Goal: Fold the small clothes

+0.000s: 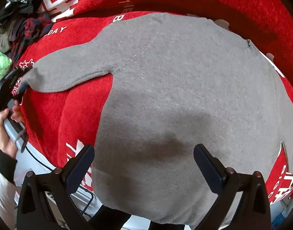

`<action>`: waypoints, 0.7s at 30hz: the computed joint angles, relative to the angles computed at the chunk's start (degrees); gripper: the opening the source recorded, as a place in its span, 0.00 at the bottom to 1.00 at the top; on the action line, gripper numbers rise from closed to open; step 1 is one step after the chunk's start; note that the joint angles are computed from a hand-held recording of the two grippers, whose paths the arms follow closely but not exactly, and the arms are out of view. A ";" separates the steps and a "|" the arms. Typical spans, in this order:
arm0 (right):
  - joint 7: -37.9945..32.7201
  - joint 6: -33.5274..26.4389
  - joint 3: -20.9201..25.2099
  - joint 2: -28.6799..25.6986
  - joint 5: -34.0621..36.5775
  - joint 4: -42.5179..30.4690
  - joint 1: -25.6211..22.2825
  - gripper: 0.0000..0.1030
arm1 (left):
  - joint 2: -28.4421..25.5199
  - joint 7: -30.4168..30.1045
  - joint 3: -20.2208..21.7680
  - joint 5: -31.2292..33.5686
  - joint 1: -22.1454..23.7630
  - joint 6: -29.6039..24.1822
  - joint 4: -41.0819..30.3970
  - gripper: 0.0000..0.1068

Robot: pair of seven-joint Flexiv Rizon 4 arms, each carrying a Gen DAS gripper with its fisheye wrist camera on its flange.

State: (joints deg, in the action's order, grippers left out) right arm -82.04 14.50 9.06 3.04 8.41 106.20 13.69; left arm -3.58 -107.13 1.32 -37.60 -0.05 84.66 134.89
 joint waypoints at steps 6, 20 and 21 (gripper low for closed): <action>-0.74 0.11 -0.83 0.77 1.15 0.77 -1.08 1.00 | 2.39 13.47 -3.31 -4.36 -3.90 2.16 -3.73 0.05; 1.31 3.55 -7.06 3.56 0.99 2.67 -10.36 1.00 | -15.38 28.89 -13.47 -5.06 -17.59 -10.06 -34.33 0.05; 1.19 3.54 -7.62 3.63 0.95 2.79 -11.26 1.00 | -18.22 26.14 -13.19 -0.97 -18.84 -12.76 -37.64 0.05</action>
State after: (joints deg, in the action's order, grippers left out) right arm -80.86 18.04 1.45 6.67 9.37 108.99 2.43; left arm -21.80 -80.98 -11.88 -38.57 -18.90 71.90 97.25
